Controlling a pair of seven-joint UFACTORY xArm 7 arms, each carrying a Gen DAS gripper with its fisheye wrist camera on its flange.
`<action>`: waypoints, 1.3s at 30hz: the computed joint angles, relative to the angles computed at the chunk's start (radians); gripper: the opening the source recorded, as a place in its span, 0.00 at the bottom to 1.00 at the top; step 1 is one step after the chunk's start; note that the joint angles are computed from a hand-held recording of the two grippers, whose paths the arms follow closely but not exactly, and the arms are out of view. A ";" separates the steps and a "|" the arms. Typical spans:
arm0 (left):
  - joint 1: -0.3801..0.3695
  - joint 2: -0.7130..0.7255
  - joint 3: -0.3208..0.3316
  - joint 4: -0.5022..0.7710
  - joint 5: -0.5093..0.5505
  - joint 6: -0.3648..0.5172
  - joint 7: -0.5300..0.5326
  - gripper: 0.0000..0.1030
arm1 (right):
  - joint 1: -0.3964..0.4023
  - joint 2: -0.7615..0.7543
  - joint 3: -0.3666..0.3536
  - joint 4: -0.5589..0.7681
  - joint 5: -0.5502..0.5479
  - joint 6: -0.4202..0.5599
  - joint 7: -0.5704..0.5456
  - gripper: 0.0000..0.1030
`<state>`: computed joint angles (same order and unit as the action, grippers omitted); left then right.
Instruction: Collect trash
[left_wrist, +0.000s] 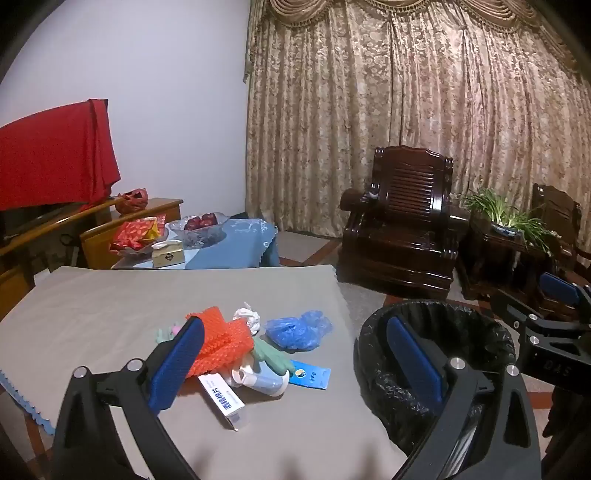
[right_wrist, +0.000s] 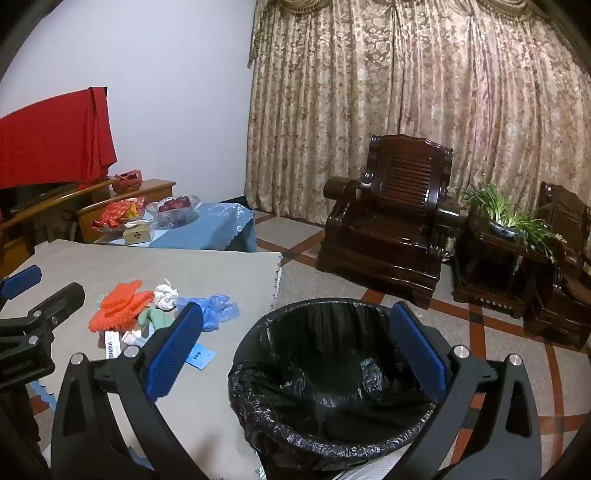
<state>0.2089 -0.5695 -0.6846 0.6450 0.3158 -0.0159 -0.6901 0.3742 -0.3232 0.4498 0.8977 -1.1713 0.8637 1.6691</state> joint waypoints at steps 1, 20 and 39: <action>-0.002 0.001 0.002 0.000 0.000 0.000 0.000 0.94 | 0.000 0.000 0.000 -0.001 -0.002 -0.001 0.002 0.95; -0.009 0.008 0.020 0.003 0.002 0.006 -0.003 0.94 | 0.005 0.004 -0.002 0.003 0.006 0.008 -0.010 0.95; -0.005 0.007 0.018 0.000 0.003 0.002 -0.007 0.94 | 0.006 0.006 -0.004 0.004 0.007 0.009 -0.011 0.95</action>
<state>0.2034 -0.5623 -0.6669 0.6451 0.3190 -0.0139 -0.6974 0.3806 -0.3175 0.4461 0.9020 -1.1647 0.8725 1.6579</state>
